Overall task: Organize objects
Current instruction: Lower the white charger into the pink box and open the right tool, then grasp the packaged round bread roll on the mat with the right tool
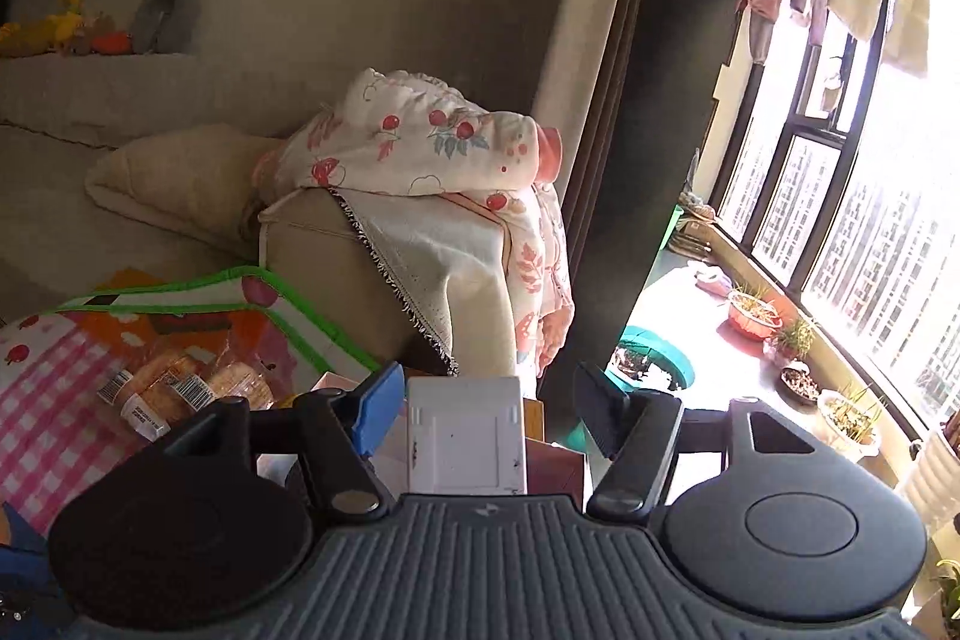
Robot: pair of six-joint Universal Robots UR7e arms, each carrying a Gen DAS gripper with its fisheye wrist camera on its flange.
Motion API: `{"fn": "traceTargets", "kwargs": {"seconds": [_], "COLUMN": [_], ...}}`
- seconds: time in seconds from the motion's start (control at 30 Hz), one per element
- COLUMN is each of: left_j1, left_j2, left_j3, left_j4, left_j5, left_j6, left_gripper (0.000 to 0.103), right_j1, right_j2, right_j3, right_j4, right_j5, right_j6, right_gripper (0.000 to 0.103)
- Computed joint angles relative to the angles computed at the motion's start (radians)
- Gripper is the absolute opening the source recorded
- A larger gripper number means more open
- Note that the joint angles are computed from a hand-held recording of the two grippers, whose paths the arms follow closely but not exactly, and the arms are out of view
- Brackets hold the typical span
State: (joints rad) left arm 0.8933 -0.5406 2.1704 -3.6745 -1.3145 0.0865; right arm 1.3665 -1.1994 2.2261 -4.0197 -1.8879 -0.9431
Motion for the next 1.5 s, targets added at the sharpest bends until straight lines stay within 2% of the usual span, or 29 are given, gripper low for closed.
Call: {"fn": "traceTargets", "kwargs": {"seconds": [0.07,0.13,0.27,0.4,0.5,0.6,0.7,0.8,0.93,1.03,1.17,1.3,1.4,1.5], "left_j1": [0.014,0.025,0.031,0.011,0.002,-0.006,-0.015,-0.017,-0.021,-0.014,-0.01,-0.012,-0.005,0.026], "left_j2": [-0.004,0.001,0.024,0.068,0.102,0.141,0.193,0.224,0.263,0.272,0.258,0.192,0.125,0.051], "left_j3": [0.002,-0.006,-0.049,-0.121,-0.203,-0.279,-0.364,-0.432,-0.496,-0.517,-0.48,-0.348,-0.225,-0.123], "left_j4": [-0.007,-0.004,0.016,0.011,0.066,0.114,0.148,0.21,0.239,0.259,0.24,0.178,0.116,0.071], "left_j5": [0.0,0.009,0.011,0.029,0.033,0.053,0.089,0.103,0.144,0.146,0.139,0.136,0.137,0.107], "left_j6": [0.01,0.023,0.071,0.169,0.228,0.272,0.304,0.308,0.324,0.303,0.31,0.287,0.246,0.204], "left_gripper": [0.041,0.041,0.041,0.041,0.041,0.041,0.041,0.041,0.029,0.026,0.022,0.021,0.021,0.021], "right_j1": [-0.011,-0.03,-0.071,-0.119,-0.166,-0.229,-0.279,-0.32,-0.334,-0.349,-0.349,-0.338,-0.307,-0.232], "right_j2": [-0.001,0.002,0.004,0.02,0.044,0.083,0.143,0.171,0.171,0.158,0.157,0.158,0.166,0.161], "right_j3": [0.001,0.023,0.092,0.178,0.249,0.311,0.343,0.361,0.354,0.36,0.361,0.354,0.34,0.316], "right_j4": [0.023,-0.001,-0.072,-0.192,-0.301,-0.384,-0.454,-0.46,-0.427,-0.413,-0.41,-0.406,-0.408,-0.42], "right_j5": [0.006,0.017,0.012,0.048,0.108,0.178,0.222,0.262,0.262,0.289,0.288,0.272,0.233,0.2], "right_j6": [0.043,0.07,0.084,0.073,0.076,0.118,0.153,0.193,0.228,0.249,0.25,0.245,0.22,0.174], "right_gripper": [0.073,0.083,0.083,0.086,0.091,0.097,0.097,0.098,0.099,0.103,0.103,0.103,0.103,0.103]}}
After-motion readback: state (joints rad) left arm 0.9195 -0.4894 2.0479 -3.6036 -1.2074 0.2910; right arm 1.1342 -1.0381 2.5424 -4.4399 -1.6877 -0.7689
